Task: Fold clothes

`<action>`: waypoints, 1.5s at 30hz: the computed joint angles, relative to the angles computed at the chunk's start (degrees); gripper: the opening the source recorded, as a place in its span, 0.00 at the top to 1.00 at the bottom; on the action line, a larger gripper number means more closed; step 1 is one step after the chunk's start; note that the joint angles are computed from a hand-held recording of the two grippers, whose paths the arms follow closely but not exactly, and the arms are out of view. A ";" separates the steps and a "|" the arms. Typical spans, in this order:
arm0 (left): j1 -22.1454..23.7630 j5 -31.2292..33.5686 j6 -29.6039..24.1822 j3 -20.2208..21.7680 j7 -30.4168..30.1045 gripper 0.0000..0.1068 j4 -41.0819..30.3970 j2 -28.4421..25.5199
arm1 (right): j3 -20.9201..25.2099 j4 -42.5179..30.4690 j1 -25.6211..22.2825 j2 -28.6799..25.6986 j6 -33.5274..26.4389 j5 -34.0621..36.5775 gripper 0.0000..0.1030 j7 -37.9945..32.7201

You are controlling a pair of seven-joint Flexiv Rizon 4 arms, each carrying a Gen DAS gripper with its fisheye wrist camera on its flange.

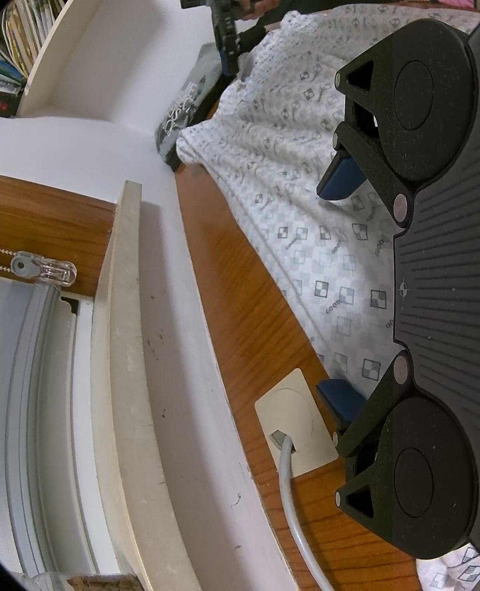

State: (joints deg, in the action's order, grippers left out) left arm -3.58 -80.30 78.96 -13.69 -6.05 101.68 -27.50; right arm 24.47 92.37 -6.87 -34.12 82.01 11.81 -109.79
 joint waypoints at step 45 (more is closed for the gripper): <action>-22.15 56.62 -17.04 2.41 -41.53 0.27 -50.53 -31.68 | 15.58 2.27 -19.62 1.55 4.16 36.32 0.53 -37.52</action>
State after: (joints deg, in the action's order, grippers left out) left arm -25.73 -23.68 61.92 -11.28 -47.58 51.15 -59.18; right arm 40.05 94.64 -26.49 -32.58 86.16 48.13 -147.32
